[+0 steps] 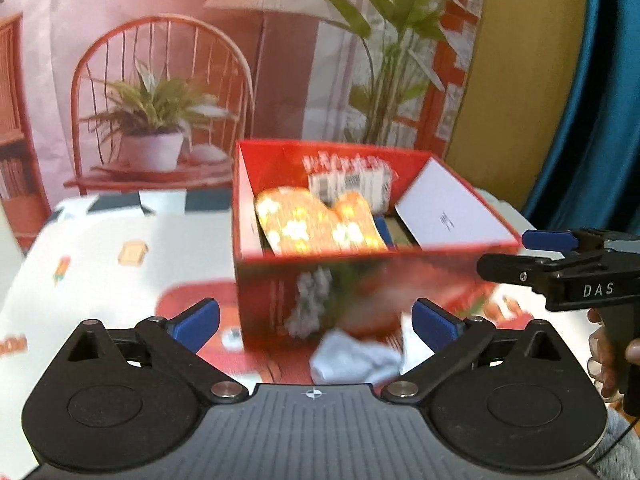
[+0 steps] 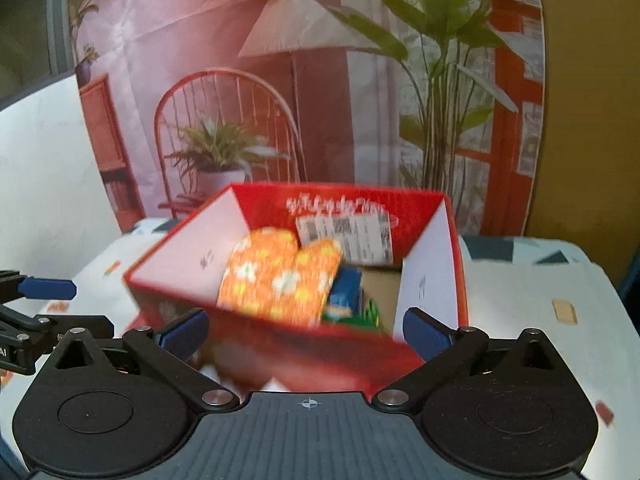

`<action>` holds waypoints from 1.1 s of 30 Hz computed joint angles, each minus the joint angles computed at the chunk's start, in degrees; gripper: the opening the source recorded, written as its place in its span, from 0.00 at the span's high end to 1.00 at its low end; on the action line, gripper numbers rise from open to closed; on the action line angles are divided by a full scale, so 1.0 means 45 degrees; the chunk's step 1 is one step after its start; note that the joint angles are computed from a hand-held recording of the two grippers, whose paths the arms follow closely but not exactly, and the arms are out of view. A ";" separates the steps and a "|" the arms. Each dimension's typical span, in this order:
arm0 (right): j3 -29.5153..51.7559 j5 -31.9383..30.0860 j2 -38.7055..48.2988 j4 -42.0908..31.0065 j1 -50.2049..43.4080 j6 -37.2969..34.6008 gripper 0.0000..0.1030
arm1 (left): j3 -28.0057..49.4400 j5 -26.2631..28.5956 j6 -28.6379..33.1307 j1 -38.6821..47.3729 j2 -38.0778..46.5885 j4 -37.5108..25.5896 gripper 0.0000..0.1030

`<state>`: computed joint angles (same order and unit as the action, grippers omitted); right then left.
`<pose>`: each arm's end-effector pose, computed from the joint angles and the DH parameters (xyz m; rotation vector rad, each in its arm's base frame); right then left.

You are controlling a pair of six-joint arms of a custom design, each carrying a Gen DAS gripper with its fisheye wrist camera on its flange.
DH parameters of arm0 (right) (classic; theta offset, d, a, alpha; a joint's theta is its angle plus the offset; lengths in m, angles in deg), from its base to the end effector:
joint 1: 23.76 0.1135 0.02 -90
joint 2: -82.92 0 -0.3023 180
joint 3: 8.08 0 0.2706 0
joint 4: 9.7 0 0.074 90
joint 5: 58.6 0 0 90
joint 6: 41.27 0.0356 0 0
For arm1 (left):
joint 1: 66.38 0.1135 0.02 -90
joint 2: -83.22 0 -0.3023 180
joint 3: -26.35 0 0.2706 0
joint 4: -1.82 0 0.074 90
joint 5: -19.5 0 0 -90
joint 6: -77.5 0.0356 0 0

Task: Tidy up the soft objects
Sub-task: 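Lower both tools onto the grey knit cloth beside the box, then close the left tool on the grey knit cloth while the right tool grips it too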

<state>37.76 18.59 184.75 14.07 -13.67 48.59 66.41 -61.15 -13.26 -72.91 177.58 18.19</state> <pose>0.3189 0.0648 0.1271 -0.3217 2.1121 0.3405 0.2844 -0.0384 0.1281 0.2014 2.2251 -0.2515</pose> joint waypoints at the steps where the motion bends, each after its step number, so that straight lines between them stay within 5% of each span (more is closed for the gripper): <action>1: -0.0435 0.0113 -0.0077 0.0289 0.0070 -0.0071 0.00 | -0.0229 -0.0011 -0.0043 -0.0041 0.0054 0.0156 0.00; 12: -0.3464 0.0849 0.0674 0.2702 0.0344 -0.0293 0.00 | -0.1678 -0.0680 -0.0468 -0.0390 0.1982 0.2336 0.00; 25: -0.3195 0.1972 0.3623 0.4046 0.0727 -0.0213 0.00 | -0.1052 -0.0475 -0.0863 -0.0208 0.4101 0.2581 0.00; 33: -0.2842 0.0863 0.4518 0.4253 0.0145 0.0714 0.00 | -0.0849 -0.0121 -0.1314 0.0069 0.4727 0.2699 0.00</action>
<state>24.97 22.47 205.08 33.21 -13.01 51.80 62.59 -61.69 -19.18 -72.60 198.85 30.33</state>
